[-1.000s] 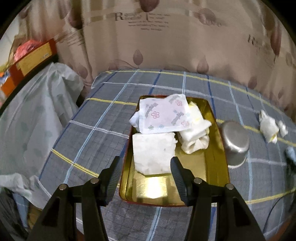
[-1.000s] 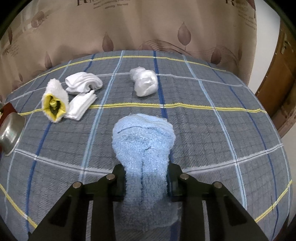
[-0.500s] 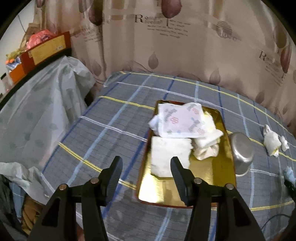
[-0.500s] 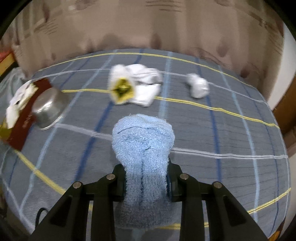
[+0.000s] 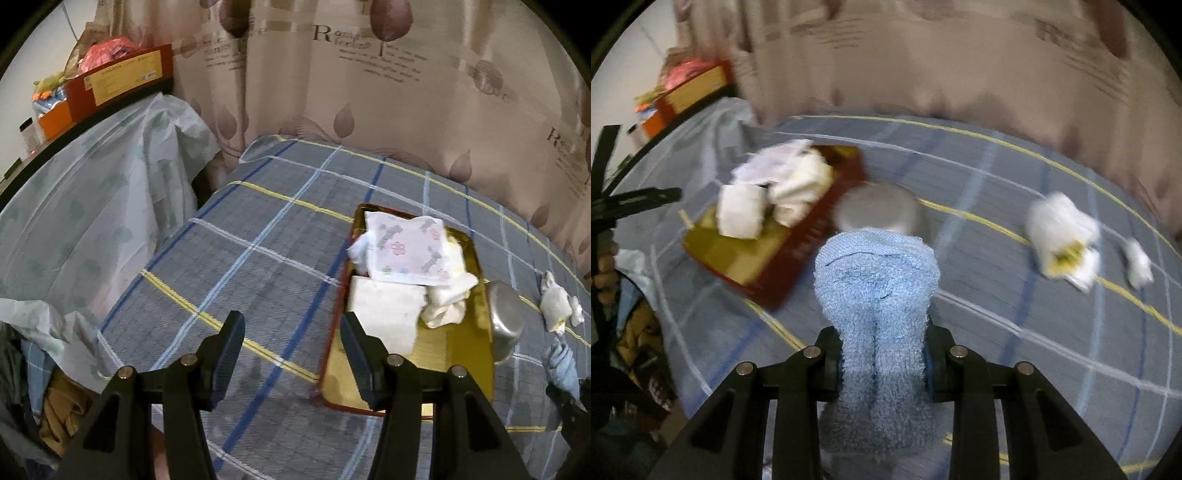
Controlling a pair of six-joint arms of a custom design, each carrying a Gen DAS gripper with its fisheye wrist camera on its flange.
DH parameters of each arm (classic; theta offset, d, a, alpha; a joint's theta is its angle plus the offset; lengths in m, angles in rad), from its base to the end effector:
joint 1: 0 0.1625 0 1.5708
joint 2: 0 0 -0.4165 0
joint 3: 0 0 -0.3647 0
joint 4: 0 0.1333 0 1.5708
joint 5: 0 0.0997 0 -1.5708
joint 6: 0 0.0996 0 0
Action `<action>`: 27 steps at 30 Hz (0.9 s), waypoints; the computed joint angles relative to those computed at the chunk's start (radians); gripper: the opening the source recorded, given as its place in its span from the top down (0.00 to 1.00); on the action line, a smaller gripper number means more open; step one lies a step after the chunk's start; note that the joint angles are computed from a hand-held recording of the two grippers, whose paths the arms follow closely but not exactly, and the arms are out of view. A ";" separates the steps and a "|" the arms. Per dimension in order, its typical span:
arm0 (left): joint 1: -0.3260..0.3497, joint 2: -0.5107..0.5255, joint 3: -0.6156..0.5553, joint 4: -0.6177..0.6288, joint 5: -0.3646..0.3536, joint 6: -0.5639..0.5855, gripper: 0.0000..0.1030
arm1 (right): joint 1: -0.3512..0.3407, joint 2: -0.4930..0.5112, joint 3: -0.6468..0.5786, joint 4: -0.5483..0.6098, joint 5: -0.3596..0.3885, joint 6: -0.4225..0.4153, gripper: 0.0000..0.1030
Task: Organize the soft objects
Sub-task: 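Carry the blue fuzzy towel into the gold tray and open the right tool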
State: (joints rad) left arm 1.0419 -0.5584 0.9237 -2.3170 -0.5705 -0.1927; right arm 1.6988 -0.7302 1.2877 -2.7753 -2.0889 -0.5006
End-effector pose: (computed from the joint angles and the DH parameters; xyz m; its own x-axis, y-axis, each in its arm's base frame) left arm -0.2194 -0.8058 0.2400 -0.7023 -0.1512 -0.6957 0.3402 0.7871 -0.5145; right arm 0.1792 -0.7346 0.2384 -0.7405 -0.2174 0.6360 -0.5212 0.7831 -0.3392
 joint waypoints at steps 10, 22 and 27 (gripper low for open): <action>0.018 -0.005 -0.020 0.060 0.062 -0.060 0.47 | 0.067 0.152 -0.202 0.092 0.069 -0.047 0.73; 0.023 -0.011 -0.022 0.085 0.073 -0.084 0.46 | 0.103 0.356 -0.491 0.227 0.014 -0.066 0.72; 0.022 -0.014 -0.016 0.092 0.076 -0.095 0.46 | 0.100 0.411 -0.582 0.306 0.009 -0.010 0.72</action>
State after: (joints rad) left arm 1.0637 -0.5726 0.9079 -2.2254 -0.4942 -0.2878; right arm 1.7986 -0.3196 0.7057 -2.4693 -2.0802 -0.5101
